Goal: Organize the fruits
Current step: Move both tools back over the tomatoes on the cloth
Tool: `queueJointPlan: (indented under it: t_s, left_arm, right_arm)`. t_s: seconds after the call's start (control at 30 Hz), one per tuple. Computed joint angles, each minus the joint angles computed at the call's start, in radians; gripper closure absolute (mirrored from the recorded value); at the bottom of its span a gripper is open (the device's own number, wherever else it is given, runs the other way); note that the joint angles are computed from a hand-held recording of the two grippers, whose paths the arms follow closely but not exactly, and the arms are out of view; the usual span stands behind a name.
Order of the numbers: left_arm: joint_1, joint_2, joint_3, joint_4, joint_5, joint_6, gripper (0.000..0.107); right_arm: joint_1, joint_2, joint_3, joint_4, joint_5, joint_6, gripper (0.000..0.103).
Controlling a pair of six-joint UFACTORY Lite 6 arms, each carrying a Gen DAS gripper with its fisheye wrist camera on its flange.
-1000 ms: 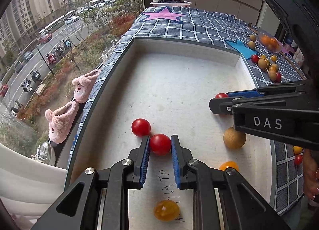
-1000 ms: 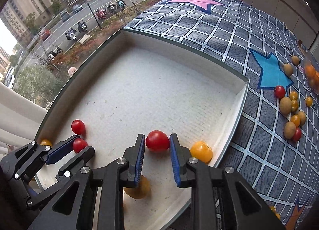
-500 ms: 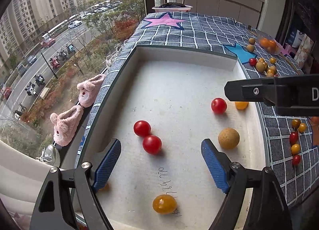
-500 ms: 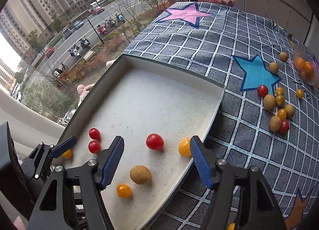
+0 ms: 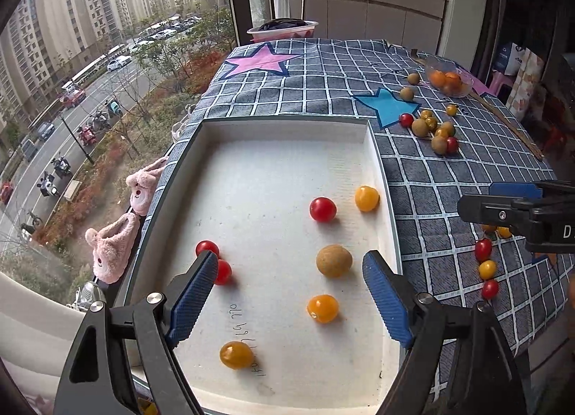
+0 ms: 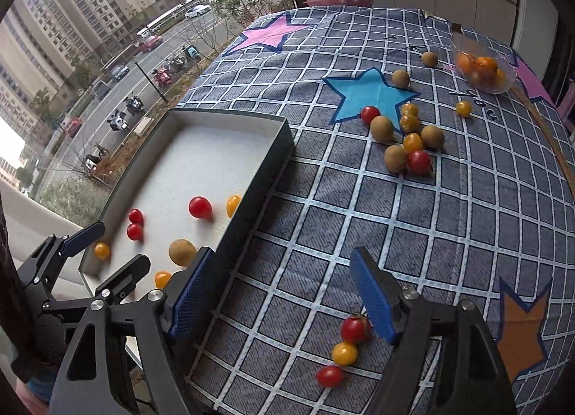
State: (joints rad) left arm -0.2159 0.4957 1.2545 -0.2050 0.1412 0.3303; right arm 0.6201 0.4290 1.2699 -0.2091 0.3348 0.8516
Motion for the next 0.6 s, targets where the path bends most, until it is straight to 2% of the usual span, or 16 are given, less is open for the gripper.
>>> queueJointPlan:
  t_s: [0.2,0.4,0.6]
  left_arm:
    - [-0.101,-0.028,-0.003,-0.004,0.015,-0.025,0.023]
    - [-0.240,-0.012,0.002,0.251,0.015,-0.295,0.023]
    - [-0.350,0.017,-0.027,0.601,0.007,-0.692,0.023]
  right_arm:
    - [-0.060,-0.219,-0.334,-0.186,-0.064,0.203,0.023]
    - [-0.090,-0.369,-0.559,-0.369,-0.089,0.404,0.023]
    - [-0.082,-0.398,-0.641,-0.557,-0.103,0.575,0.023]
